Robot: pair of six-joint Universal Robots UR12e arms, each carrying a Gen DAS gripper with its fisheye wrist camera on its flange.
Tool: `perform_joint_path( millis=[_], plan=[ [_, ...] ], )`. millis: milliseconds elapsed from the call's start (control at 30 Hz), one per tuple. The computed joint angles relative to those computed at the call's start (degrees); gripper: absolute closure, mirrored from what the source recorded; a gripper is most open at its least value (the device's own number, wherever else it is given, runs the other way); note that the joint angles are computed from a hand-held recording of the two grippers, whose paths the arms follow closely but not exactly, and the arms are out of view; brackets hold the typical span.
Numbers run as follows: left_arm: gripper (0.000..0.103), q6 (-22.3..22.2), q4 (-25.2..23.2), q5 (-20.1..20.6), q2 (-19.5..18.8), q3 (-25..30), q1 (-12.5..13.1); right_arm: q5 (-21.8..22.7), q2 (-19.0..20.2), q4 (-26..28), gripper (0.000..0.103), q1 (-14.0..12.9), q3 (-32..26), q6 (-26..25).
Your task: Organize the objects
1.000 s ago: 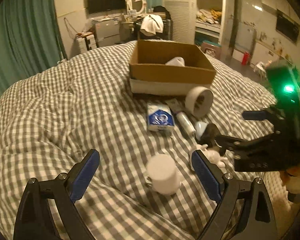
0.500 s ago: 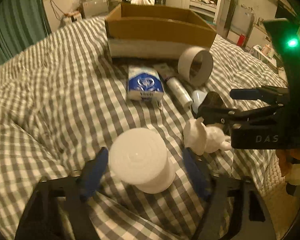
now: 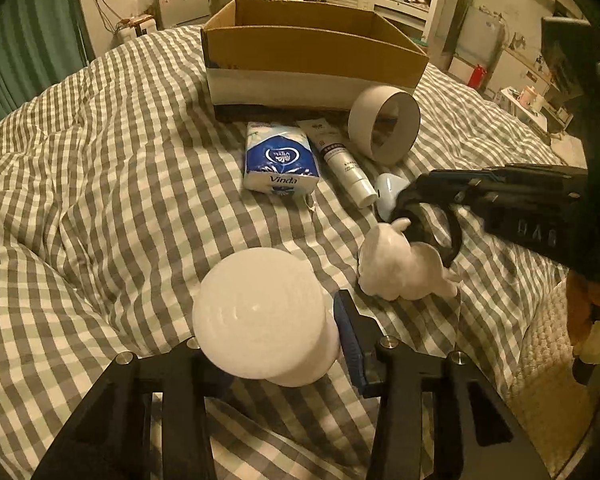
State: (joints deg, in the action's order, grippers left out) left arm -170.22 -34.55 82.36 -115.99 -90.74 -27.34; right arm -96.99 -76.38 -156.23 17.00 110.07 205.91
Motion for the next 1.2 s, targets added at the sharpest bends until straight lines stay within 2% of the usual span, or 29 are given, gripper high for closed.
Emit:
perform_joint_path(
  millis=[133,267,300,367,400,433,567,667,700,800,900,967,1000,1200],
  plan=[
    [0.059,0.1,0.3,0.0,0.3,-0.1,-0.1,-3.2,-0.3,0.4,0.095,0.7,-0.5,-1.3],
    [0.059,0.4,-0.2,0.1,0.2,0.0,-0.1,-3.2,-0.5,3.3,0.095,0.6,-0.9,-2.1],
    [0.059,0.3,-0.2,0.1,0.2,0.0,-0.1,-3.4,-0.5,5.3,0.09,0.7,-1.4,-2.7],
    [0.059,0.0,-0.4,0.1,0.2,0.0,0.0,-4.5,-0.7,6.5,0.068,1.0,-1.8,-3.4],
    [0.059,-0.1,-0.6,0.0,0.2,0.1,0.0,-4.4,-0.9,6.6,0.047,1.0,-1.8,-3.5],
    [0.059,-0.2,-0.6,0.0,0.2,0.1,0.0,-4.0,-1.0,6.9,0.038,1.0,-1.8,-3.9],
    [0.059,-0.1,-1.1,0.0,0.0,0.2,0.0,-6.7,-0.5,10.0,0.038,1.3,-2.3,-4.1],
    [0.059,0.0,-1.1,0.0,-0.1,0.3,0.0,-4.0,-0.1,11.4,0.038,0.2,-1.9,-3.1],
    [0.059,0.0,-1.1,0.0,-0.1,0.3,0.0,-1.8,0.1,11.1,0.039,-0.4,-1.5,-2.6],
    [0.059,0.0,-1.2,-0.2,-0.2,0.5,0.1,-0.4,0.3,11.0,0.064,-1.0,-1.1,-2.2],
    [0.059,-0.1,-1.4,-0.3,-0.2,0.7,0.1,-2.3,-0.4,8.7,0.066,-0.6,-0.5,-2.4],
    [0.059,-0.1,-1.2,-0.4,-0.2,0.9,0.0,-3.6,-1.0,7.3,0.084,-0.3,-0.3,-2.7],
    [0.059,-0.2,-1.1,-0.5,-0.2,1.1,0.0,-4.2,-1.2,7.0,0.088,-0.2,-0.3,-3.0],
    [0.059,-1.2,-0.4,-1.3,-0.6,2.8,0.2,-7.9,-1.9,5.1,0.096,0.3,-0.8,-4.2]
  ],
)
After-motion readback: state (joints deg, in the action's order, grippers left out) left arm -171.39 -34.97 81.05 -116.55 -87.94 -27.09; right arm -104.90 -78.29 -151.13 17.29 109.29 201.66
